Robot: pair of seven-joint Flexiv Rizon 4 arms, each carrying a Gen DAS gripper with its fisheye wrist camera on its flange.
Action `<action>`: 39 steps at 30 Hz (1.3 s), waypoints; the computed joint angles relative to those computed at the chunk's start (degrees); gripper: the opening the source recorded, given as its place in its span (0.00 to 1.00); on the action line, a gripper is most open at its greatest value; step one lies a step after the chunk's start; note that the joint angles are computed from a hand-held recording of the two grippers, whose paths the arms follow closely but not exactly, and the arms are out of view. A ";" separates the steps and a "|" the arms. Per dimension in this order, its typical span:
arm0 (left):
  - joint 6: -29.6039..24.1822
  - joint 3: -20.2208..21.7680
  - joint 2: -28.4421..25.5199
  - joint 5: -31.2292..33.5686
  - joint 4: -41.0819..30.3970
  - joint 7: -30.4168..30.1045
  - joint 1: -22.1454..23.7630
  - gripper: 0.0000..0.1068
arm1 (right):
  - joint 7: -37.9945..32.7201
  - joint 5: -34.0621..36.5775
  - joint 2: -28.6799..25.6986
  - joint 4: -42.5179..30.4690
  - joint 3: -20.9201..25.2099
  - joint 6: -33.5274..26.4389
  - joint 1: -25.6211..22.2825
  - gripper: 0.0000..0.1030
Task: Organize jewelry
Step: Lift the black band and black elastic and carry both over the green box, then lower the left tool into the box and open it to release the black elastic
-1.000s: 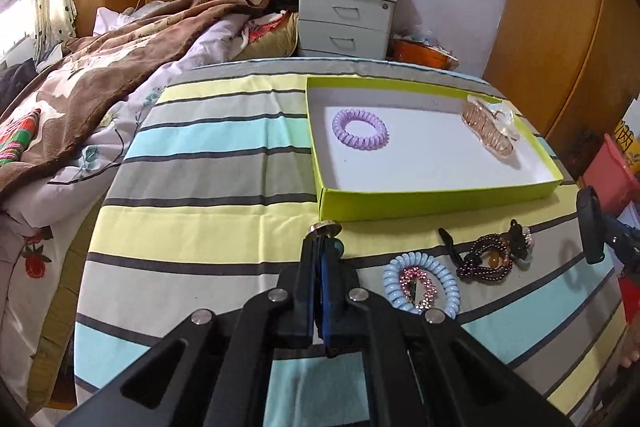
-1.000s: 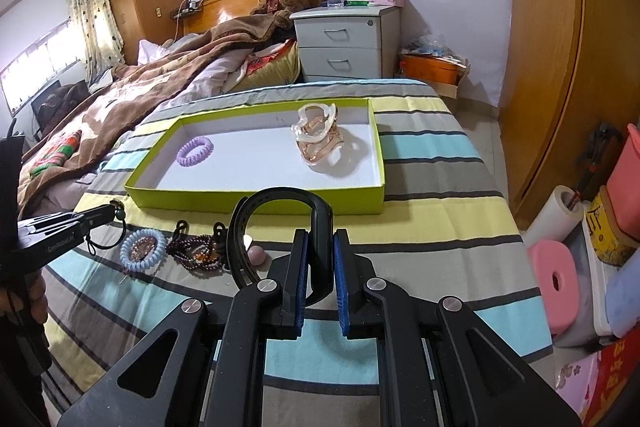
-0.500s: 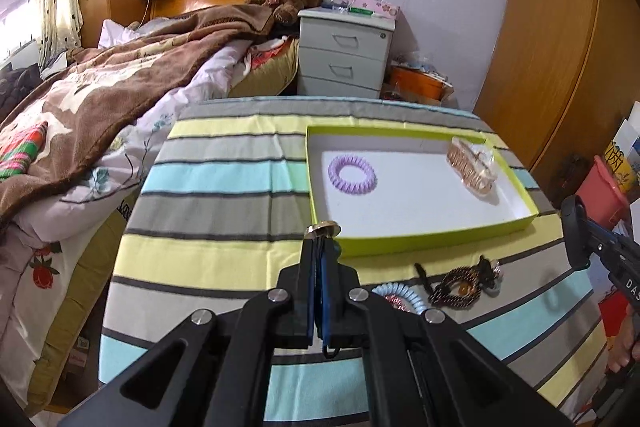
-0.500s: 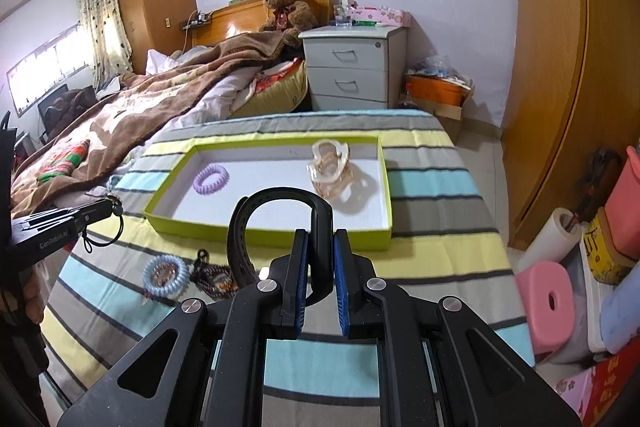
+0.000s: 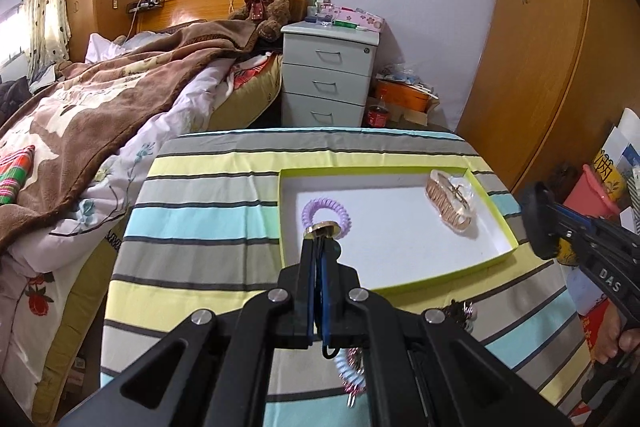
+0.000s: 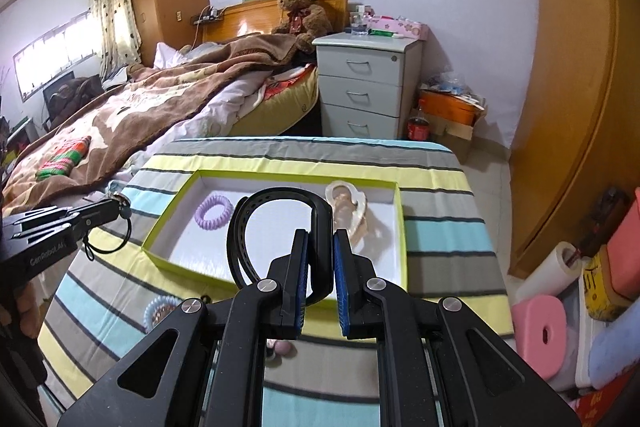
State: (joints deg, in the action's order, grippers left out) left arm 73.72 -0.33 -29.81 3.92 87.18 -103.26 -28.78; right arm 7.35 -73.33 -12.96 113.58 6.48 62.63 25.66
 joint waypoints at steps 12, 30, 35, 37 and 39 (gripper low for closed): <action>-3.62 -2.12 -5.65 -3.50 -6.57 2.96 0.66 0.02 | -15.39 13.77 -8.61 -8.56 -2.34 2.31 1.87 0.12; -9.08 -2.76 -11.65 -6.32 -12.70 4.43 0.73 0.02 | -31.82 30.38 -16.61 -17.13 -5.05 -0.84 5.28 0.12; -10.29 -2.53 -12.51 -6.36 -13.72 3.90 0.58 0.02 | -34.22 32.89 -17.84 -18.48 -5.17 -1.88 5.58 0.12; -10.71 -2.49 -12.79 -6.28 -14.00 3.84 0.53 0.02 | -34.46 33.04 -18.09 -18.67 -5.58 -1.89 5.91 0.12; -10.74 -2.64 -13.00 -6.42 -14.16 3.73 0.64 0.02 | -34.78 33.41 -18.40 -19.00 -5.74 -2.10 6.05 0.12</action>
